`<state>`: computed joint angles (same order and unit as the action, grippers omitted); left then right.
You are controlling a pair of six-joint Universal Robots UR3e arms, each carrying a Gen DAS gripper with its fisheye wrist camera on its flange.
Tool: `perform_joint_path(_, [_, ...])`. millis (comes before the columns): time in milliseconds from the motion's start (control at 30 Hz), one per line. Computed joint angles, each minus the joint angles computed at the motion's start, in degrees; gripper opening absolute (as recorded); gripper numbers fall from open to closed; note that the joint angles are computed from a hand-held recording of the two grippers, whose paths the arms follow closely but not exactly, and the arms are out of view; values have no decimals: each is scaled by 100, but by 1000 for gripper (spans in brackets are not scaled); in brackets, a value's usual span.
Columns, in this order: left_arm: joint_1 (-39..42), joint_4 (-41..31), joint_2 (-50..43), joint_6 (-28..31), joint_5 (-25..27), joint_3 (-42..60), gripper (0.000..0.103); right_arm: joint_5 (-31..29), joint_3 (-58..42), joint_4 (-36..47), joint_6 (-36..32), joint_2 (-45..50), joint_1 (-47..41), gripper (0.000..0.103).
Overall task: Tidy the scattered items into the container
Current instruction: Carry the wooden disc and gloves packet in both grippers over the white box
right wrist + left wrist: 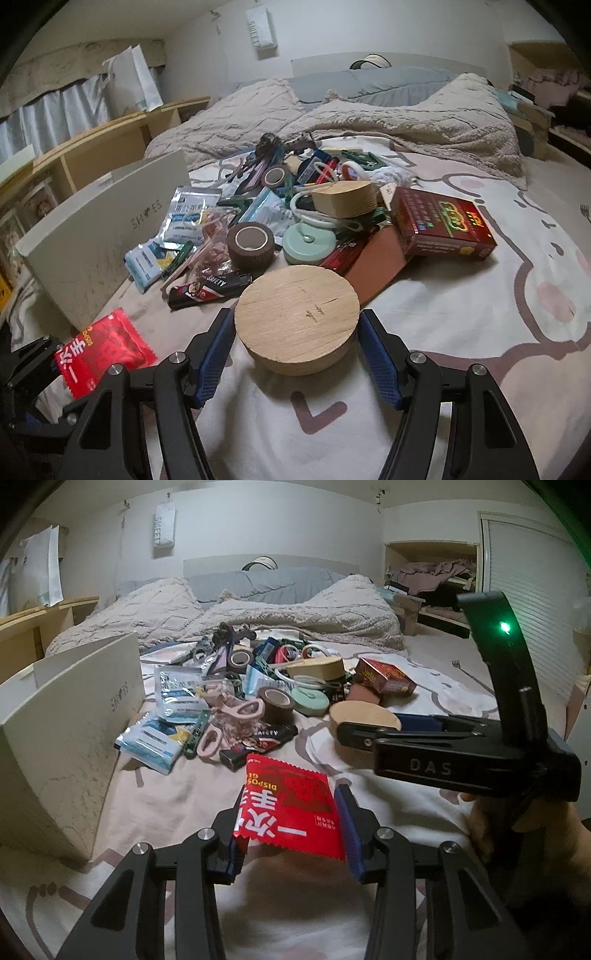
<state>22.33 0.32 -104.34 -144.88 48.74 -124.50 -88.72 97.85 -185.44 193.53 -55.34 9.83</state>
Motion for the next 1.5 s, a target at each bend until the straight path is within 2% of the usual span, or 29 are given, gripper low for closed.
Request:
perform_joint_path(500, [372,-577,459,-174,-410,300,43,-3,583,-155,152,-723,36,69])
perform_joint_path(700, [513,-1049,597,-278,-663,777,43,50,397,33,136,-967,99,69])
perform_joint_path(1067, [716,-1753,285,-633,-1023,2338,43,-64,-686,718,126,-937,355,69])
perform_joint_path(1500, [1146,-2240,-635,-863,-1116,4395,43,-179,-3244,2045,202,117,799,69])
